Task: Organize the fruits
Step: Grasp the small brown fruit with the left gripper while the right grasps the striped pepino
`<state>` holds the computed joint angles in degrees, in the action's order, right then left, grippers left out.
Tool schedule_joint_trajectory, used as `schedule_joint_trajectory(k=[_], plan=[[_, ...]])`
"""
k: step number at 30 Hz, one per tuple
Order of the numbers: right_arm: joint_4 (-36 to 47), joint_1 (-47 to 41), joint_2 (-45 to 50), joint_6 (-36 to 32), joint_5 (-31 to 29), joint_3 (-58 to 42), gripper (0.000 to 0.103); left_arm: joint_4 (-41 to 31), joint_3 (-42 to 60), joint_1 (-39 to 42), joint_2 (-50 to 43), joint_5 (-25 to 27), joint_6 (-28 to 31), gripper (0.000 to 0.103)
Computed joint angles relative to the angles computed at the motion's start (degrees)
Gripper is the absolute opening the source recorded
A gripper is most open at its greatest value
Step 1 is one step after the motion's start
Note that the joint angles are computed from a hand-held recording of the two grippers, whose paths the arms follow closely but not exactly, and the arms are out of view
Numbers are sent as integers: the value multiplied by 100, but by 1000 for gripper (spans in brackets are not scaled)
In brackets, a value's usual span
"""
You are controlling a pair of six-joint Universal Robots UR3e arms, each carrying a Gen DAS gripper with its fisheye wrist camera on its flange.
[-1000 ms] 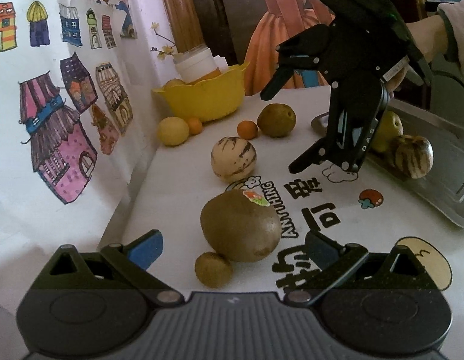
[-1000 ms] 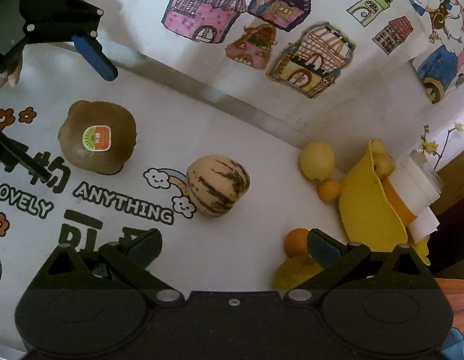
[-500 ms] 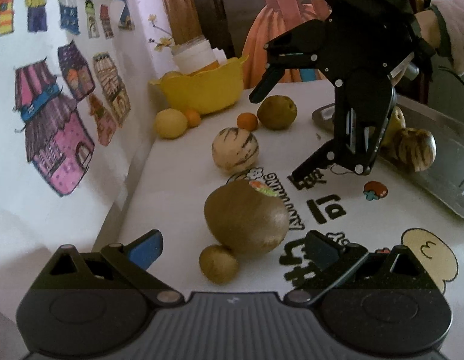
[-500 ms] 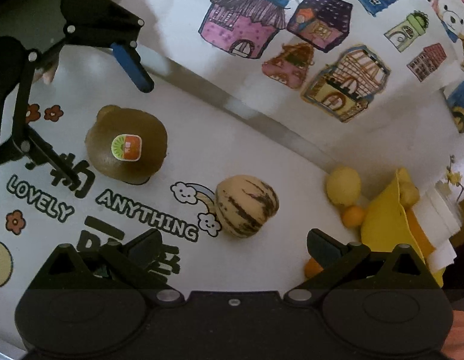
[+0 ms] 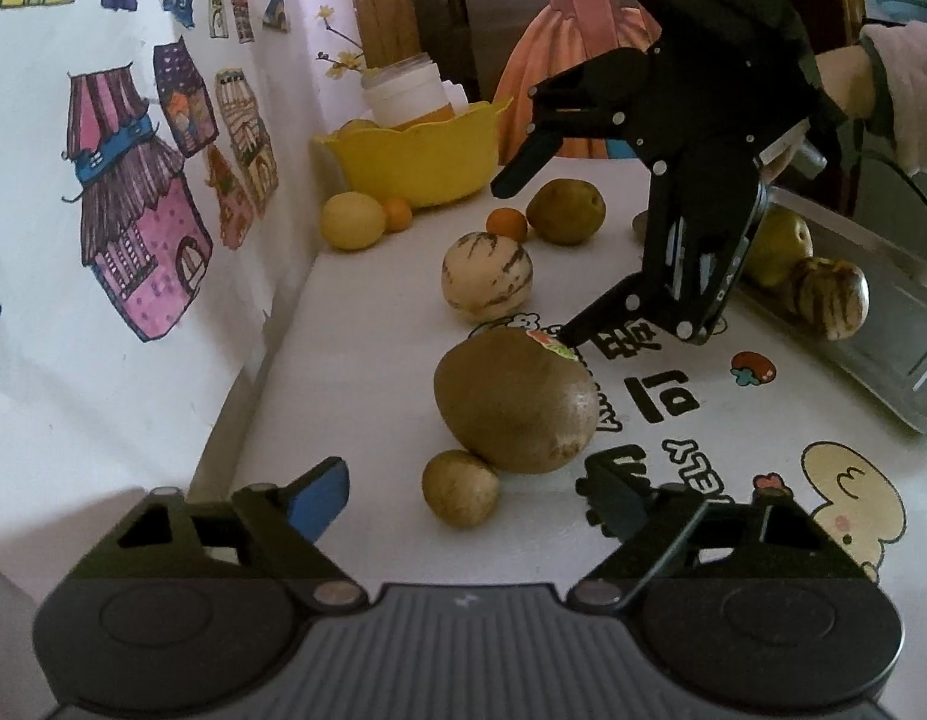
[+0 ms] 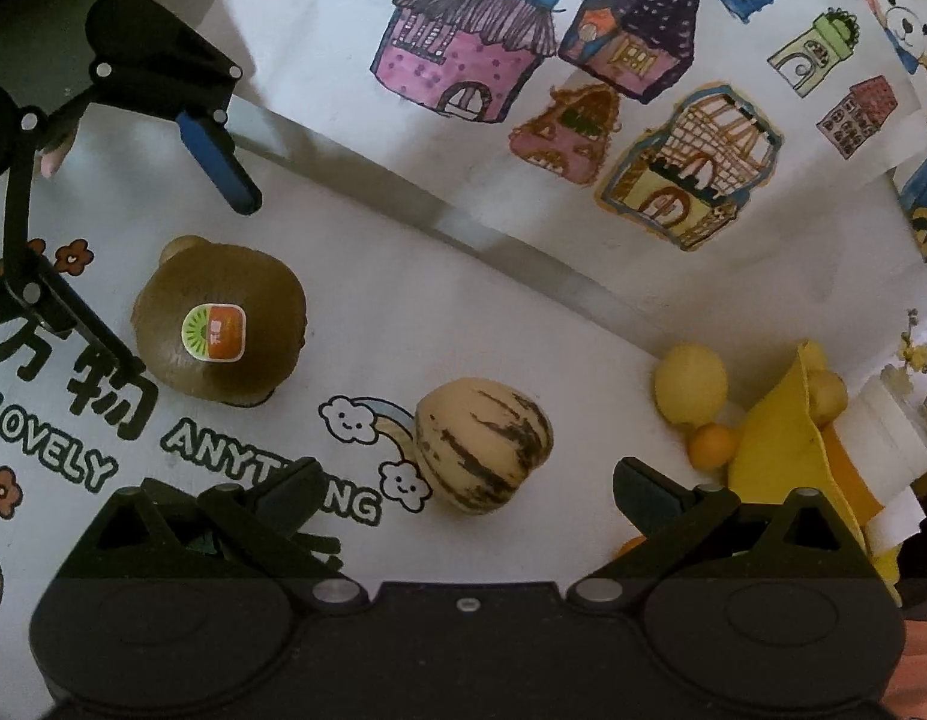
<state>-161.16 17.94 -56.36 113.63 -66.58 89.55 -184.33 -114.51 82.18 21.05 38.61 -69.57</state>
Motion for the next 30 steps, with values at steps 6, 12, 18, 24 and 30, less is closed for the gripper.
schedule_joint_trajectory(k=[6,12,18,24,30], plan=[[304,100,217,238,-159,-451,96,-116,-37,44,-134,75,176,75],[1150,204,672,902,-301,-1461,90,-244,-38,62,-257,144,298,64],[2098,175,1058,1601,-145,-2373,83,-152,-107,-46,-288,132,275,58],[2302,111,1144,2256,139,-2502,66,-88,-186,-75,-357,165,227,52],[2153,117,1054,2562,124,-2291,59,89,-216,-161,-287,133,-122,47]])
